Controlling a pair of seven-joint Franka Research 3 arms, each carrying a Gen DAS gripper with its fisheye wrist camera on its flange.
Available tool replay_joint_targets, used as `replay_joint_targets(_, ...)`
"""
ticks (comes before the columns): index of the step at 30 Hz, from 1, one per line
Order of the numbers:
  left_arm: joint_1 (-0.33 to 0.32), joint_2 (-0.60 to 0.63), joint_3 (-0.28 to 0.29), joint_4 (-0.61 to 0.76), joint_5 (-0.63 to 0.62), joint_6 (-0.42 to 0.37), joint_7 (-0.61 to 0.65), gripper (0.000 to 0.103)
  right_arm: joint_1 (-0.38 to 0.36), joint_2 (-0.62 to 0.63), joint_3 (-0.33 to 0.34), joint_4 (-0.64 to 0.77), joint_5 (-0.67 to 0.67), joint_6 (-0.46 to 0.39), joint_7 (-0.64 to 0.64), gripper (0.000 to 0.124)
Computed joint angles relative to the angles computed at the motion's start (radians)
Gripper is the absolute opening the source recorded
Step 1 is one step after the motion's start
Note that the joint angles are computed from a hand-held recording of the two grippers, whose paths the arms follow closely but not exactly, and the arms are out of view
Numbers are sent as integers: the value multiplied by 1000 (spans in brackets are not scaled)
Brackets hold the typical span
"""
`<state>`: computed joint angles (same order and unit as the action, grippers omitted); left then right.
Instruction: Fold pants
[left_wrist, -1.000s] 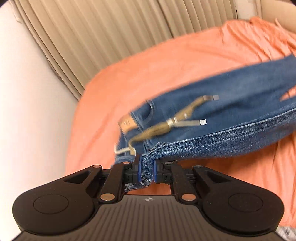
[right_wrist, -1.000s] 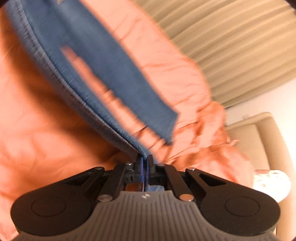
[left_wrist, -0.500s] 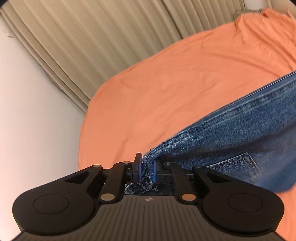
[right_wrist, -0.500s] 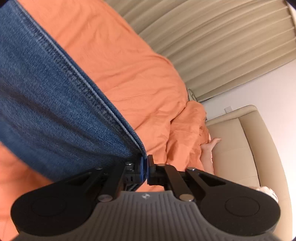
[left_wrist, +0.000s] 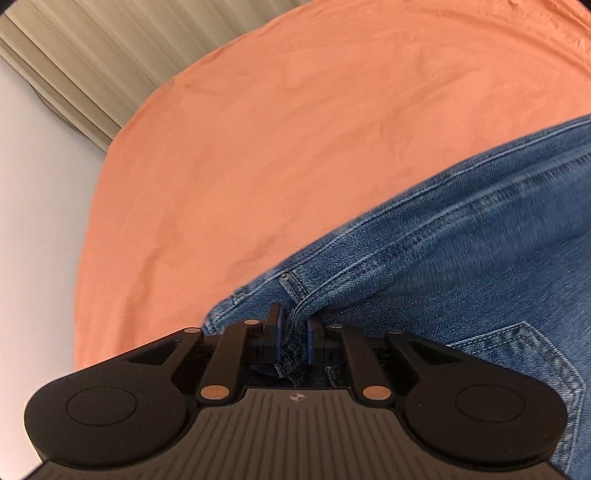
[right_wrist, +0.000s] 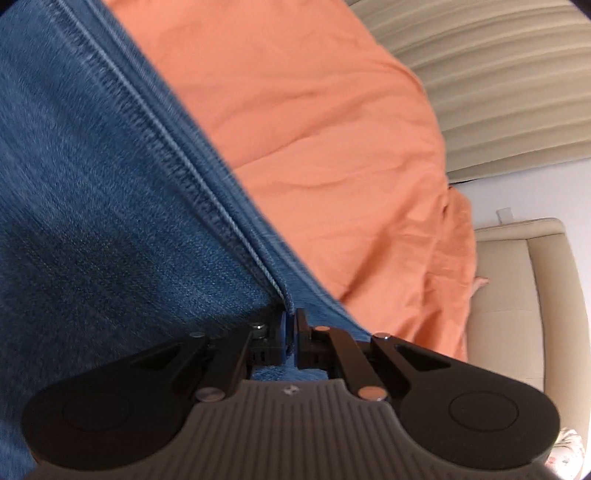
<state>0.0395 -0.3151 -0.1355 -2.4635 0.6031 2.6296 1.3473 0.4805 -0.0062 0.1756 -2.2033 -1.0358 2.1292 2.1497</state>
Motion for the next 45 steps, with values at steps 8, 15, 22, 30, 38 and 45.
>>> replay_joint_targets(8, 20, -214, -29, -132, 85, 90, -126, 12, -8, -111, 5, -84, -12, 43, 5, 0)
replay_joint_targets(15, 58, -219, -77, -80, 78, 77, -190, 12, -69, -160, 51, -57, 32, 40, 15, 0)
replay_joint_targets(22, 47, -34, -93, 39, 156, -24, -225, 21, -42, -6, 28, 42, 18, -12, 21, 0)
replay_joint_targets(30, 7, -80, 4, -20, 120, 77, -237, 87, -28, 20, -27, 54, 9, 12, 122, 41)
replay_joint_targets(38, -46, -330, 59, -100, -76, -79, -13, 81, -69, -234, -5, -70, 206, 160, 145, 49)
replay_joint_targets(45, -28, -461, 60, -178, -158, -194, 51, 72, -55, -461, 102, -306, 336, 242, 130, 43)
